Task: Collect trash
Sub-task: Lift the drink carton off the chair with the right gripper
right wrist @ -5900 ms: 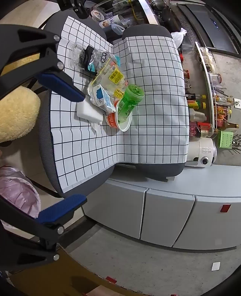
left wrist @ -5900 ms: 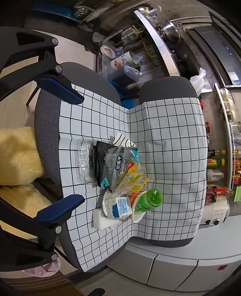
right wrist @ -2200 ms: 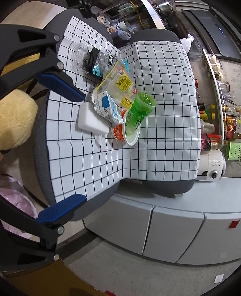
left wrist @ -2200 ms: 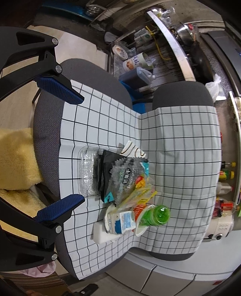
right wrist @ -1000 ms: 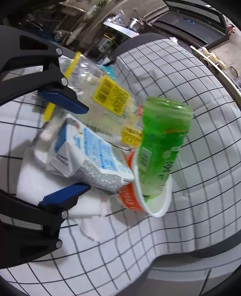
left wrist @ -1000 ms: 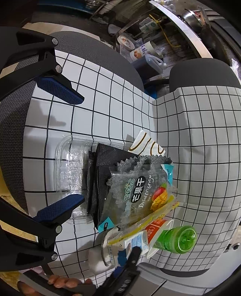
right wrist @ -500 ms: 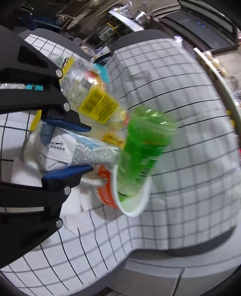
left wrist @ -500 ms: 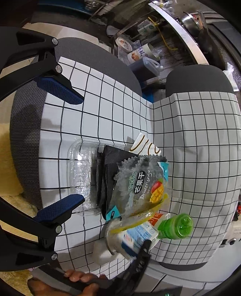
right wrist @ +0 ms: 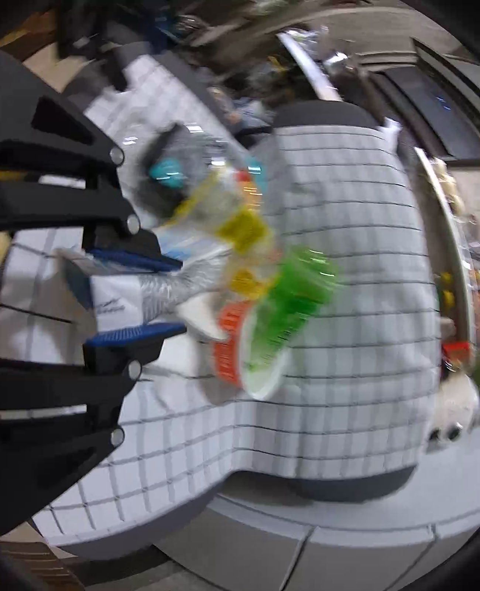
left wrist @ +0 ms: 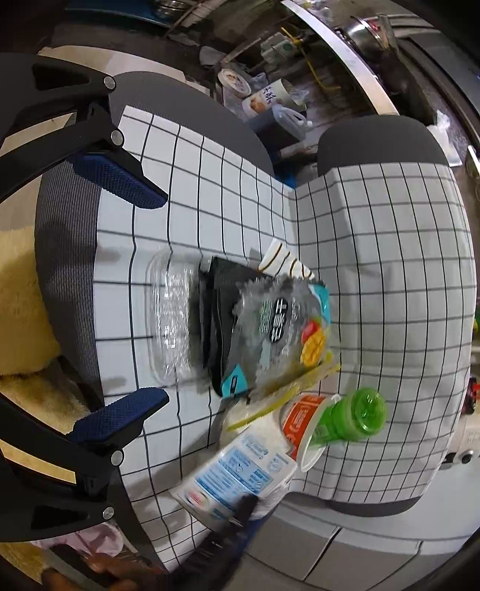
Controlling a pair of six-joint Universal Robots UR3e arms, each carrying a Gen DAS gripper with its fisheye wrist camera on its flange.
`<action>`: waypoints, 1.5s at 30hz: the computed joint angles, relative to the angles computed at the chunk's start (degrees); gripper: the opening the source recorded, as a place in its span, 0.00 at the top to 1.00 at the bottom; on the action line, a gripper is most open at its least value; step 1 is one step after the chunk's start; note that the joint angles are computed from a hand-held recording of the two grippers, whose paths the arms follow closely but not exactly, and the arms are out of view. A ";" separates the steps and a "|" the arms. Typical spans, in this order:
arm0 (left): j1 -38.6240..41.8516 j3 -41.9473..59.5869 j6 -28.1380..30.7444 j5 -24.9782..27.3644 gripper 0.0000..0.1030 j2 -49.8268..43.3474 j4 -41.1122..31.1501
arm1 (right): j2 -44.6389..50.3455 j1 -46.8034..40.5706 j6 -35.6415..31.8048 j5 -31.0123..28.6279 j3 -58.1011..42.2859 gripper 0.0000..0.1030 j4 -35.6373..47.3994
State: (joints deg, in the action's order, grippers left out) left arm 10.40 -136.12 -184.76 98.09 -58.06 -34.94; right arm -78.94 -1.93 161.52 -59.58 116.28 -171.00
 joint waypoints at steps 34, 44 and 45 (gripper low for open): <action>13.19 -6.53 6.71 -9.20 0.07 16.22 -10.27 | 0.37 13.69 -0.58 -10.82 -1.00 0.73 3.39; 12.53 -5.61 6.66 -9.53 0.07 11.83 -5.75 | -15.42 2.29 -2.67 0.10 8.37 0.74 3.82; 10.77 -4.94 5.88 -8.88 0.07 9.18 -3.15 | -16.77 0.64 -2.75 0.99 8.80 0.74 4.35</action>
